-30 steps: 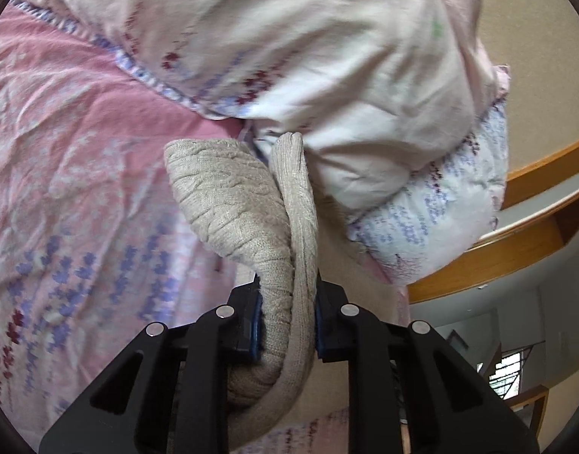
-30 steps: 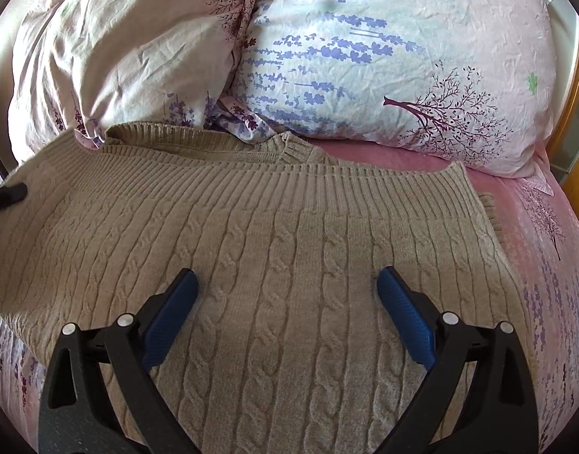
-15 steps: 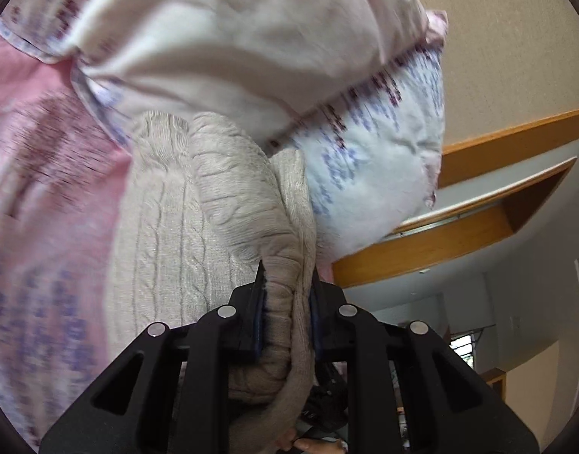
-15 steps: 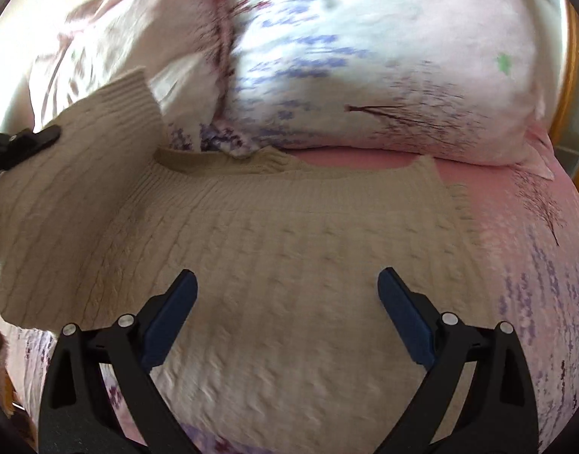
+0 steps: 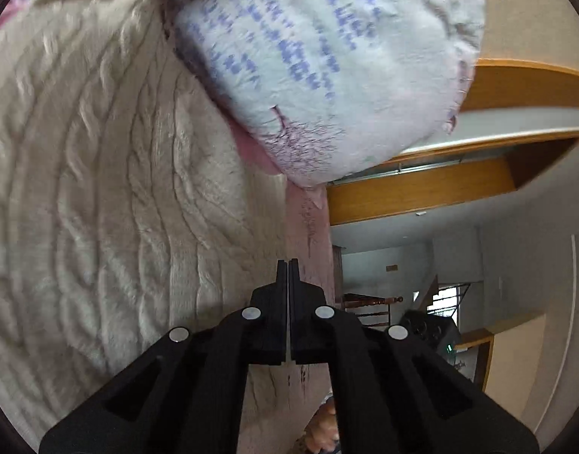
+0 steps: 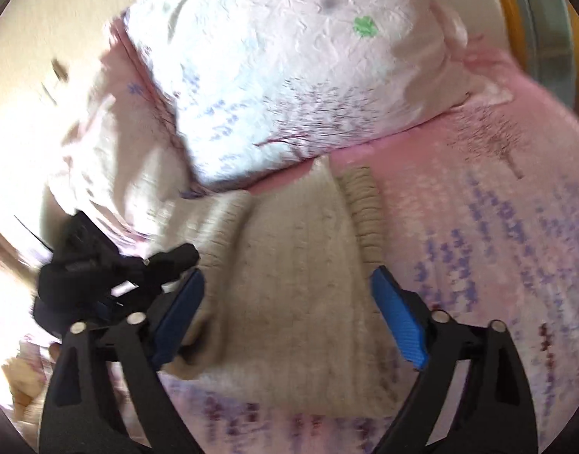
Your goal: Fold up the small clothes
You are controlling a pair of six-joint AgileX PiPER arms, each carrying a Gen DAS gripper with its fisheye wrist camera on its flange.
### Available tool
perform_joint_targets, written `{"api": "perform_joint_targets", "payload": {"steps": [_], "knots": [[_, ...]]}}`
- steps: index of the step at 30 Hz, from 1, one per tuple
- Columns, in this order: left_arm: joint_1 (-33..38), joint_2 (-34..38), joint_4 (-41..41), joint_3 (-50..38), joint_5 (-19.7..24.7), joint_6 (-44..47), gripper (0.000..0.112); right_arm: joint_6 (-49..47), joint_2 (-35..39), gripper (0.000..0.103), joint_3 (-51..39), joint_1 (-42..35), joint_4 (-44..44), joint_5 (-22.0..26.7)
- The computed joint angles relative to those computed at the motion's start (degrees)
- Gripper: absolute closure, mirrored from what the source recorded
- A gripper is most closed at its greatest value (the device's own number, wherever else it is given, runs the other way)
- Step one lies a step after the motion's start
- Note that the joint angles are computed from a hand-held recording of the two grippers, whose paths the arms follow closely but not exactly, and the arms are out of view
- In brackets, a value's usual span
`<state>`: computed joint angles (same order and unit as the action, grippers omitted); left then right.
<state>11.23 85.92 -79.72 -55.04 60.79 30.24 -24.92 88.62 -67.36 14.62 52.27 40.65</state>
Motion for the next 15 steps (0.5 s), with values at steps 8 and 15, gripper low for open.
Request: {"api": "perform_joint_targets", "payload": {"steps": [8, 15], "knots": [[13.0, -12.0, 24.8, -3.8, -0.4, -6.0, 0.027, 3.5, 13.3, 0.041, -12.9, 5.4, 5.1, 9.6], [14.4, -11.4, 41.0, -5.0, -4.7, -10.4, 0.026, 9.4, 19.7, 0.048, -20.2, 9.2, 1.6, 11.2]]}}
